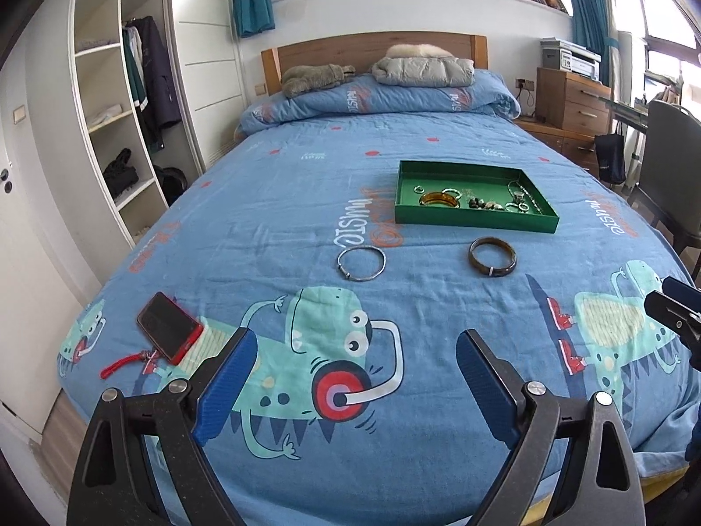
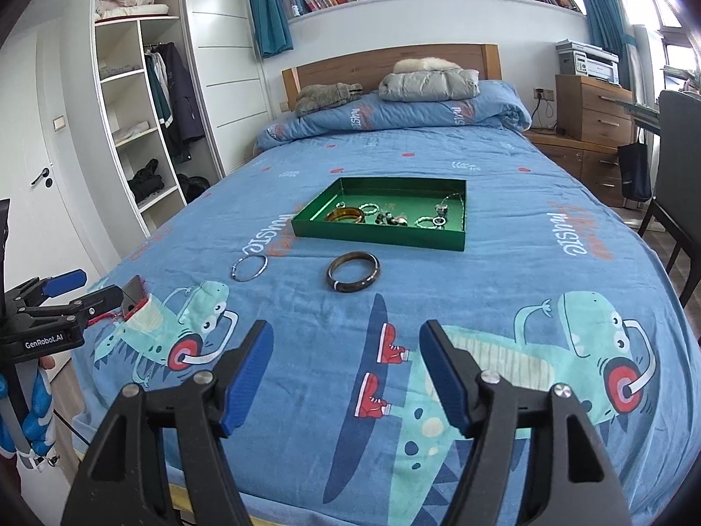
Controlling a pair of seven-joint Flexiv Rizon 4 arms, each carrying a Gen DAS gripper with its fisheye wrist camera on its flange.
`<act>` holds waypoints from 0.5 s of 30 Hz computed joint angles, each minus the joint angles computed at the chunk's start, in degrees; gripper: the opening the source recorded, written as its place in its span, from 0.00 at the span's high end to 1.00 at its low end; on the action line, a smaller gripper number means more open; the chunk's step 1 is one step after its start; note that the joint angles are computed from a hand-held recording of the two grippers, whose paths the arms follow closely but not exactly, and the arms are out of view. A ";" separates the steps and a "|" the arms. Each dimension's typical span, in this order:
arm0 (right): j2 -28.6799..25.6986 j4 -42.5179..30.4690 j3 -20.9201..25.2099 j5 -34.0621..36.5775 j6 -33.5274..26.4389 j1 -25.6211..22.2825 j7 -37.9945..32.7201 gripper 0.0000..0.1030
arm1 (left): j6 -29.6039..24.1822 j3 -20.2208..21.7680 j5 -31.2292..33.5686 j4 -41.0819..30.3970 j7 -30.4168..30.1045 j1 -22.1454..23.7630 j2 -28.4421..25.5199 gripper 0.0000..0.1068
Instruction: Organize jewelry
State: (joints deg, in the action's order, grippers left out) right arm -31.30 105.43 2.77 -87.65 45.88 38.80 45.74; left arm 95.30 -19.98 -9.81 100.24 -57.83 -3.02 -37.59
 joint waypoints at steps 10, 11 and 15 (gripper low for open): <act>-2.63 -1.25 -1.51 1.39 4.46 -2.49 0.17 0.34 | -5.01 11.54 -1.25 -8.45 -3.61 -8.46 -4.59 0.14; -2.86 -1.43 -1.69 1.74 4.51 -2.54 -0.16 0.34 | -5.51 12.05 -1.21 -9.19 -3.90 -8.91 -5.02 0.14; -3.97 -2.32 -2.63 2.14 5.82 -3.17 -0.09 0.34 | -8.11 15.37 -0.50 -13.13 -5.19 -11.48 -7.18 0.14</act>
